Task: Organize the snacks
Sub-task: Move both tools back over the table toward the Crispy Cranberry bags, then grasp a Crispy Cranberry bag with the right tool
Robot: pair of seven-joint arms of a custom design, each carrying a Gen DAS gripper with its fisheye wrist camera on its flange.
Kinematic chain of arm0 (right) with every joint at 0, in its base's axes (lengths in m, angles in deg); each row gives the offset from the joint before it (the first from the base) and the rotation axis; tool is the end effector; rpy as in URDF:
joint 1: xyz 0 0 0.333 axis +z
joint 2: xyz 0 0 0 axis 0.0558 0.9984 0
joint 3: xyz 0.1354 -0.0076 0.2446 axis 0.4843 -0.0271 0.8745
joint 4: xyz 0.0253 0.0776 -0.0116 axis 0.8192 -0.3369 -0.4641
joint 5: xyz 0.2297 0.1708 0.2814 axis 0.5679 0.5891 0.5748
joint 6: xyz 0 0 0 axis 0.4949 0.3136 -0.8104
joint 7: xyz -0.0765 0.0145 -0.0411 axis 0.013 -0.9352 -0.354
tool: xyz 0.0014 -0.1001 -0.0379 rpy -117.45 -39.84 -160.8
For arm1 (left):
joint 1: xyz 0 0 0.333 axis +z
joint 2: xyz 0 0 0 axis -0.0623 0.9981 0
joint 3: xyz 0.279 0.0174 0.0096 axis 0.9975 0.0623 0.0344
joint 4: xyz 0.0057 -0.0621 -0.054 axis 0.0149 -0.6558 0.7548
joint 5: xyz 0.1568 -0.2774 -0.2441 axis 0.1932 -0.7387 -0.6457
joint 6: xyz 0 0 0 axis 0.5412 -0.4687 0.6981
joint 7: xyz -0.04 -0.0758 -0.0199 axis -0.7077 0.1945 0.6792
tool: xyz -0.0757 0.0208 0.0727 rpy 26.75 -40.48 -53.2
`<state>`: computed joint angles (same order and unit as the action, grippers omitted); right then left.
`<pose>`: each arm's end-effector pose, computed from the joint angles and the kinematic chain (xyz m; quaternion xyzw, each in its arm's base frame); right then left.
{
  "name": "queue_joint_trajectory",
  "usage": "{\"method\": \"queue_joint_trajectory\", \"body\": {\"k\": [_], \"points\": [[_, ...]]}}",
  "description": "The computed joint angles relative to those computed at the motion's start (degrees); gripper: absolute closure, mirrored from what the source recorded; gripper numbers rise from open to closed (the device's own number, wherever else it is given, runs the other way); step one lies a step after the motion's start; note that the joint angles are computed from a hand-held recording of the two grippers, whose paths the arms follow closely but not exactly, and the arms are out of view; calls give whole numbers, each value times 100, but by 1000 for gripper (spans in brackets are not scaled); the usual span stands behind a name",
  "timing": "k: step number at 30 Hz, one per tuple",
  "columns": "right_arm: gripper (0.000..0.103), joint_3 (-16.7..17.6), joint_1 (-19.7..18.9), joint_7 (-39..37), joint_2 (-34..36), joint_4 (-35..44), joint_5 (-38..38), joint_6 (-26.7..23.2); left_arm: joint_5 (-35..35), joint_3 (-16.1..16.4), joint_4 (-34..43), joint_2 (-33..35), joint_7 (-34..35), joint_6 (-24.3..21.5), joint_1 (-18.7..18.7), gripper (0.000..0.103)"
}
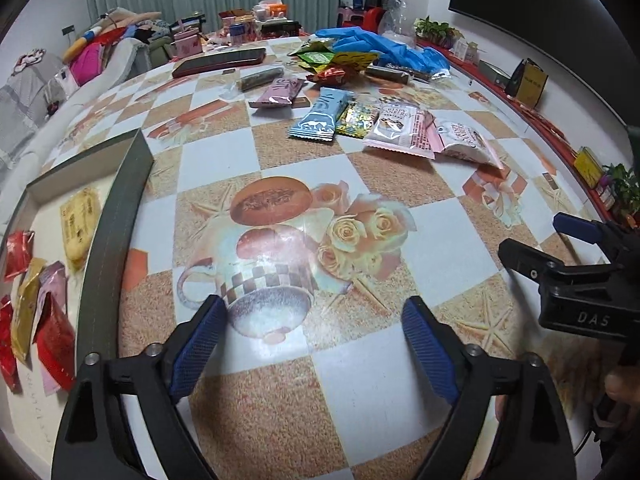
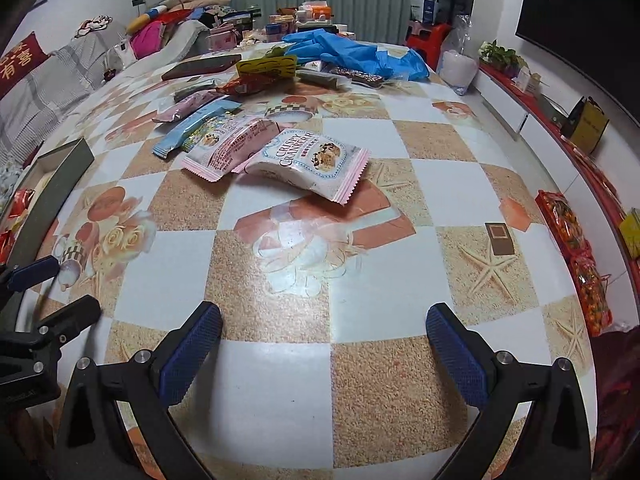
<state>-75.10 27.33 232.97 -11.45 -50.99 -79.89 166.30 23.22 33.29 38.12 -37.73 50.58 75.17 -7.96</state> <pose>0.6339 0.2383 0.4520 -0.4617 0.8398 -0.2518 0.1350 0.7671 -0.1831 0.4490 -0.3296 0.9017 -0.2661 0.0865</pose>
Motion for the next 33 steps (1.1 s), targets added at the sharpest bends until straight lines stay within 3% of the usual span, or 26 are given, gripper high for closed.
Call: {"method": "queue_joint_trajectory", "body": {"k": [2, 6, 13, 20, 27, 29, 31, 33], "points": [[0, 2, -1, -4, -3, -7, 5, 9, 7, -18, -61, -29, 93, -40, -3, 0], [0, 16, -84, -308, 72, 86, 148, 125, -93, -76, -442, -243, 219, 123, 91, 0], [0, -68, -417, -1676, 260, 210, 577, 749, -248, -114, -69, -30, 199, -111, 118, 0], [0, -178, -629, -3233, 850, 1075, 947, 691, -207, -70, -236, -121, 185, 30, 83, 0], [0, -14, -1005, -4647, 1421, 1775, 2261, 985, -258, -105, 146, 101, 133, -174, 80, 0], [6, -53, -968, -4838, 1445, 1839, 2417, 934, -284, -112, 299, 190, 103, -254, 74, 0], [41, -142, -857, -4820, 1283, 1625, 2403, 1075, -288, -105, 399, 249, 72, -289, 56, 0], [62, -233, -731, -4629, 1176, 1537, 2334, 1000, -278, -92, 341, 216, 70, -248, 48, 0]]}}
